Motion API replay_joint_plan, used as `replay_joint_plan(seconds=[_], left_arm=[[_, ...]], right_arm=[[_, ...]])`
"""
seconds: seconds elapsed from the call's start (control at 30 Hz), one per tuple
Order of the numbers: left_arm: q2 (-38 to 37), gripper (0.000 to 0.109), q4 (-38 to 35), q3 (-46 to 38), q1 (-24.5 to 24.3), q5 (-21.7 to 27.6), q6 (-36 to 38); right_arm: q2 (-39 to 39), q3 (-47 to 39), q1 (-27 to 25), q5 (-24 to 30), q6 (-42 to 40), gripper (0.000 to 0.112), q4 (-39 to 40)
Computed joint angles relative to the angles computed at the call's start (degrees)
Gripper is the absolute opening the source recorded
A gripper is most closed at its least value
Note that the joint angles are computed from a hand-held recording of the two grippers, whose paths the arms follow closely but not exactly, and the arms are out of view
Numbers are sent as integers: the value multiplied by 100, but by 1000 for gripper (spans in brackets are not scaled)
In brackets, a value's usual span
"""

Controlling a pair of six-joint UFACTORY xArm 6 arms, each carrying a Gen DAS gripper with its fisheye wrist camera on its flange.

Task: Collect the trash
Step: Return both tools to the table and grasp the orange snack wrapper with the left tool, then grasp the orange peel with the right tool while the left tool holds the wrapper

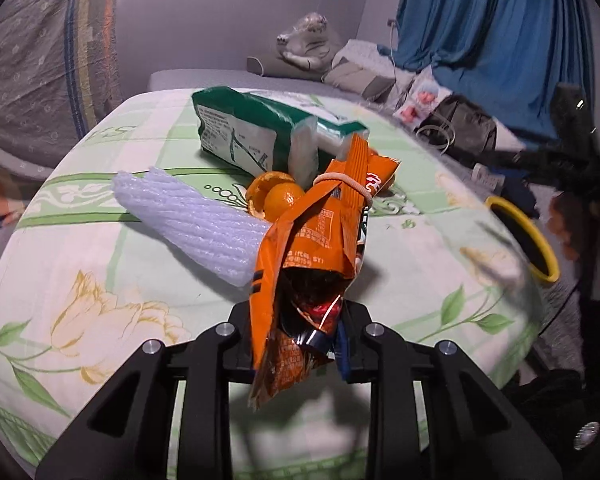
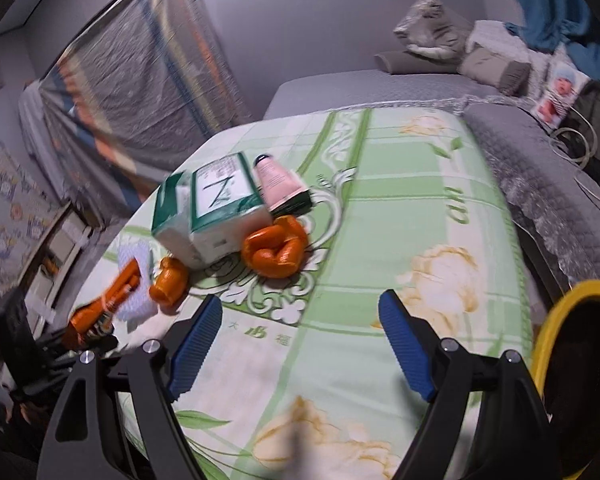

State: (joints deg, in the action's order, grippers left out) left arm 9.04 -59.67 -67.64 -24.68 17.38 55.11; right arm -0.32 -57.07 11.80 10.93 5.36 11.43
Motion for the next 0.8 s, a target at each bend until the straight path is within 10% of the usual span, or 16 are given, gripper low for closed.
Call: replay_joint_plan(seconds=[0.33,0.8], left_arm=[[-177,26,-623,92,271,164,148],[-66,26,-817,-20,301,207,305]], right_arm=[[1601,-1726,207,637,1683,74,-3051],[2984,-3426,274,1593,1274,52,-2968]])
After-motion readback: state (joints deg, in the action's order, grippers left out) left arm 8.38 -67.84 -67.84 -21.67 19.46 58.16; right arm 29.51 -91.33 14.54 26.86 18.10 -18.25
